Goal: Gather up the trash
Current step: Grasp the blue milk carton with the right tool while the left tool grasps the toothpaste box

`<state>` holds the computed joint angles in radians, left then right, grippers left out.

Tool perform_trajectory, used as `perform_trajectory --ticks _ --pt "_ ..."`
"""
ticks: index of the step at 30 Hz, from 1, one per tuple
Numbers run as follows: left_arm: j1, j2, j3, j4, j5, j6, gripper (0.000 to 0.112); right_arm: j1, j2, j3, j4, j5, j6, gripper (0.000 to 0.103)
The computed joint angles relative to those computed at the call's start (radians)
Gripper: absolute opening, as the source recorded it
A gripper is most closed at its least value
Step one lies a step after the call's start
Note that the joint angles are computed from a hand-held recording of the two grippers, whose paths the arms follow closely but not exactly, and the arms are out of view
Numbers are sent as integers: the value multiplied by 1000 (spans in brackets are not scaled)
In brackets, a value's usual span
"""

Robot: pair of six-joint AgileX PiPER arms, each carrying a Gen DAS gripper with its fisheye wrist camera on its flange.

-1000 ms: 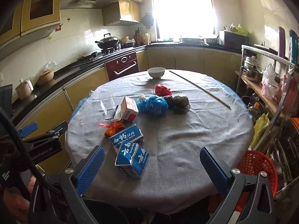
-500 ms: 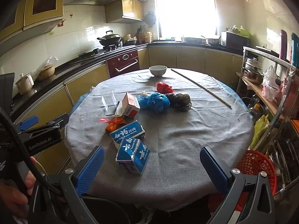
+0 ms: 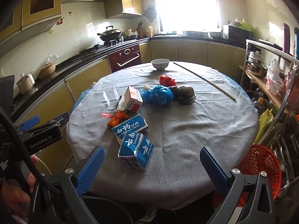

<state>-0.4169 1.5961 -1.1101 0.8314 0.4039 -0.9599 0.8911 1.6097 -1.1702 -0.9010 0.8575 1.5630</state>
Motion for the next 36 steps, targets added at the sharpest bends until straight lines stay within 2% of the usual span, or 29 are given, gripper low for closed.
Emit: perform_trajectory --ticks 5,11,17,20,22,23,24,28,31,36 --pt "35 43 -12 -29 -11 33 103 -37 26 -23 49 -53 -56 103" --pt "90 120 -47 -151 -21 168 103 -124 122 -94 242 -162 -267 103" --pt "128 189 -78 -267 -26 304 103 -243 270 -204 562 -245 -566 89" --pt "138 216 -91 -363 -32 413 103 -266 342 -278 642 -220 -653 84" --pt "141 233 -100 -444 -37 506 103 -277 380 -311 676 -212 -694 75" --pt "139 242 -105 -481 -35 548 103 -284 387 -315 698 -214 -714 66" --pt "138 251 -110 -532 -36 606 103 -291 396 -316 704 -213 -719 64" --pt "133 279 -145 -724 -24 825 103 -323 344 -213 716 -315 -709 60" --pt "127 295 -192 -909 4 1029 103 -350 279 -109 661 -385 -657 59" --pt "91 360 -336 -1153 113 1300 103 -432 173 43 609 -471 -571 57"
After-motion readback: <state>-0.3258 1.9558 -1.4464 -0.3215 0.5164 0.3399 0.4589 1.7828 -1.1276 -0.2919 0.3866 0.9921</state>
